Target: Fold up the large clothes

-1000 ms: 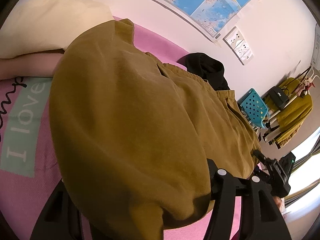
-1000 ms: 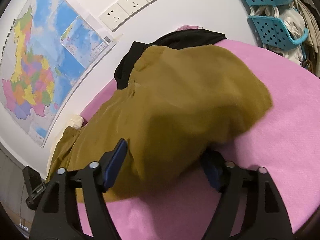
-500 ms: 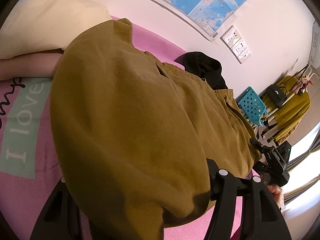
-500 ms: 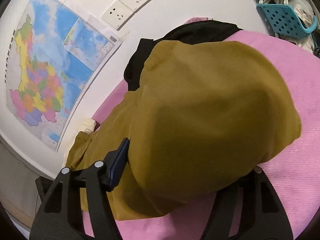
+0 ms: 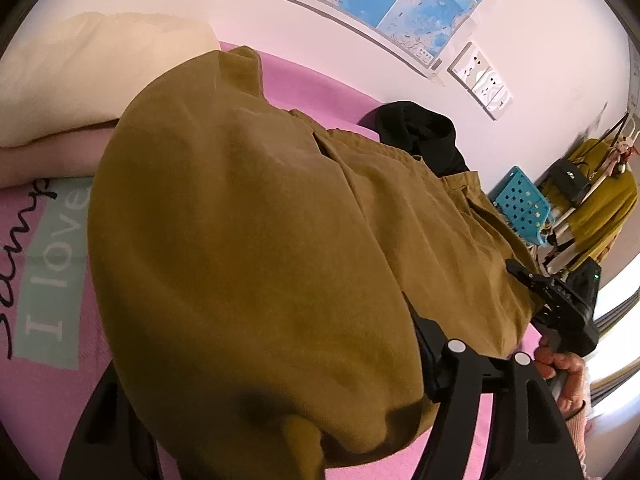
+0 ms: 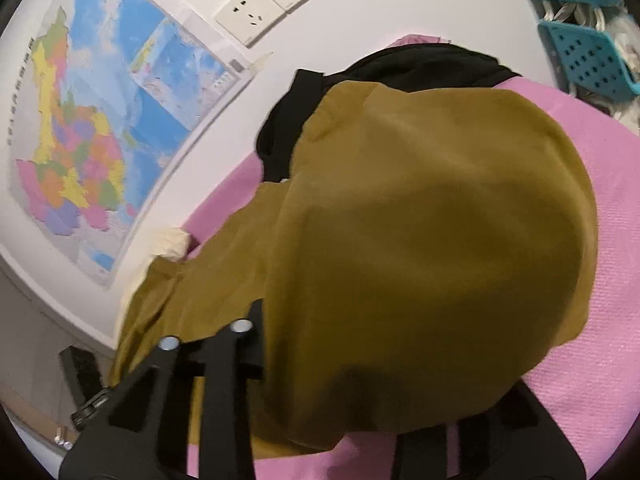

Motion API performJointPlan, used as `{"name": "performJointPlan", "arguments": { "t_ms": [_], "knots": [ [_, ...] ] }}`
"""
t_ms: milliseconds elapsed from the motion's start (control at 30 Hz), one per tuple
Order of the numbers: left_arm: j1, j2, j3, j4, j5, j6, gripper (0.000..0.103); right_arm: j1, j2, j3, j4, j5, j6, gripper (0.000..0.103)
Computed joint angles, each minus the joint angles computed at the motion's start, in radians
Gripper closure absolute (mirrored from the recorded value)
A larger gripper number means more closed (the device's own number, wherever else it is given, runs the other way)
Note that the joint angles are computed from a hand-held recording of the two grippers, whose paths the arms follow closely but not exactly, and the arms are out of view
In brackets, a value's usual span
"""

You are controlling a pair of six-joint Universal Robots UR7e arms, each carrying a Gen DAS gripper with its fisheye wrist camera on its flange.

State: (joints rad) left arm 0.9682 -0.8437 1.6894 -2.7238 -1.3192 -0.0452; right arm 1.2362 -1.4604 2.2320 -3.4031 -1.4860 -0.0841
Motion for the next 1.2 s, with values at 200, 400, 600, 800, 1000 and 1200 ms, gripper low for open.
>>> {"name": "performJointPlan", "arguments": {
  "t_ms": [200,400,600,800,1000,1200],
  "knots": [
    [-0.006,-0.001,0.005,-0.004,0.022,0.008,0.038,-0.031,-0.005,0.000,0.037,0.061,0.022,0.058],
    [-0.003,0.001,0.001,-0.006,0.020,-0.005,0.041,0.017,0.028,-0.025,0.022,-0.030,-0.001,0.062],
    [-0.022,-0.016,0.023,-0.032,0.041,0.050,0.065,-0.005,-0.019,0.009,0.014,0.066,-0.002,0.082],
    [-0.015,-0.018,0.004,0.023,0.039,0.047,0.055,-0.009,-0.038,0.012,0.088,0.080,0.001,0.056],
    [0.031,0.017,-0.064,0.074,-0.036,-0.011,0.041,-0.010,0.014,-0.031,0.107,0.085,0.020,0.049],
    [0.001,0.005,-0.080,0.098,-0.024,0.024,0.069,-0.003,-0.017,-0.030,0.109,0.120,0.016,0.088]
  ]
}}
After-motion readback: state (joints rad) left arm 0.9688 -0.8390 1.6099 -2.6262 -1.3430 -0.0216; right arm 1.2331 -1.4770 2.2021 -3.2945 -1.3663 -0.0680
